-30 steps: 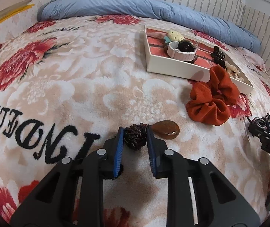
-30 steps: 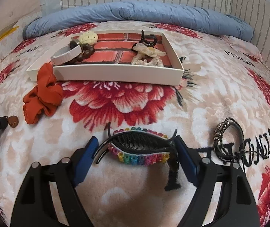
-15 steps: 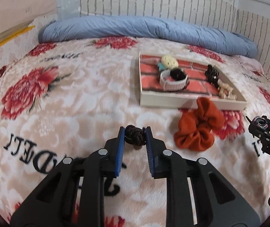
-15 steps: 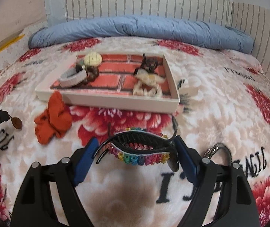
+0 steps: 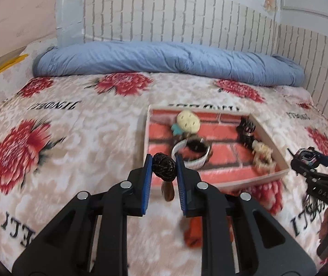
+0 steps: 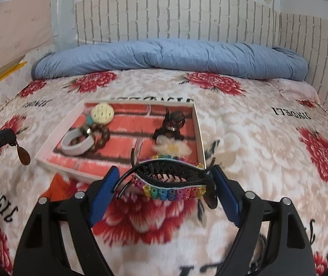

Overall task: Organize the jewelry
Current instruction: 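Carry the hair tie and rainbow claw clip into the tray and release both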

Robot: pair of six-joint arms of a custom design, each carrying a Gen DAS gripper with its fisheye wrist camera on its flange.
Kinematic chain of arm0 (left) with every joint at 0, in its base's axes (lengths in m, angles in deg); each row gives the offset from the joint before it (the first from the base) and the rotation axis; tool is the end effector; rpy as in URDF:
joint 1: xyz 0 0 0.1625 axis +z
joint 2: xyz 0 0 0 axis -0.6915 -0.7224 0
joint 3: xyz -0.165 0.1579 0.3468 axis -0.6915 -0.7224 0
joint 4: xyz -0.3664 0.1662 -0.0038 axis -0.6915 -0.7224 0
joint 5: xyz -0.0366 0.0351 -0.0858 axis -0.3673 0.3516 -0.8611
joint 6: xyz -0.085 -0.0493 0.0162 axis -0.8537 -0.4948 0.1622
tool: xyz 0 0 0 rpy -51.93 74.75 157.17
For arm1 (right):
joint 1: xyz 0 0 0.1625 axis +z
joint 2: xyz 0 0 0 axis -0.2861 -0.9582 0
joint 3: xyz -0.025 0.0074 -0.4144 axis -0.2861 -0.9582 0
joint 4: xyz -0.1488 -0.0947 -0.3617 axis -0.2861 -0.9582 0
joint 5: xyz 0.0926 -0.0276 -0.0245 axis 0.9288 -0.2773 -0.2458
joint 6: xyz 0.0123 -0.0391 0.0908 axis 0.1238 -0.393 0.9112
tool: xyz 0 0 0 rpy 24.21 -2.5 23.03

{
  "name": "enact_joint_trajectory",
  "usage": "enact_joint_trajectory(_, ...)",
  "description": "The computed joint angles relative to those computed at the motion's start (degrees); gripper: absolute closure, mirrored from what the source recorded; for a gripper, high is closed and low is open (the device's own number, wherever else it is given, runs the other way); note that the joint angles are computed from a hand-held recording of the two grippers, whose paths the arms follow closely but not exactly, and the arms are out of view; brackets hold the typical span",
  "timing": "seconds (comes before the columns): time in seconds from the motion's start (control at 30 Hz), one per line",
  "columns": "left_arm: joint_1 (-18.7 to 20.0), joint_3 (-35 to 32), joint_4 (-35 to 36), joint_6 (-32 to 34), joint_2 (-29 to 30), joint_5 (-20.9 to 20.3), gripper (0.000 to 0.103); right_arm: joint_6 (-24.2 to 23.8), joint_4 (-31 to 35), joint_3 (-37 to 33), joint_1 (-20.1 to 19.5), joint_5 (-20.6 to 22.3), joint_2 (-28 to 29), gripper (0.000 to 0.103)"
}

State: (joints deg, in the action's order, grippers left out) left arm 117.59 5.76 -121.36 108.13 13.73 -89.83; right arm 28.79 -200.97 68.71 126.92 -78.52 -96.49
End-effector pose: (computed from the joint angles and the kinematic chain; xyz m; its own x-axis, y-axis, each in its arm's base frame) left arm -0.0632 -0.8124 0.3126 -0.6735 0.4541 -0.5833 0.7275 0.5472 -0.4139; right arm 0.3127 -0.7064 0.0342 -0.6638 0.3694 0.6504 -0.3883 0.5730 -0.7217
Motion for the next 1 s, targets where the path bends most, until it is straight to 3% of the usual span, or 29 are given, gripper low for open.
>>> enact_joint_trajectory(0.33, -0.5, -12.4, 5.5, 0.2, 9.8, 0.4, 0.084, 1.4, 6.7, -8.0, -3.5, 2.8, 2.6, 0.023)
enact_joint_trajectory(1.0, 1.6, -22.2, 8.9, 1.9, 17.6, 4.9, 0.084, 1.3, 12.3, -16.4, -6.5, 3.2, 7.8, 0.023)
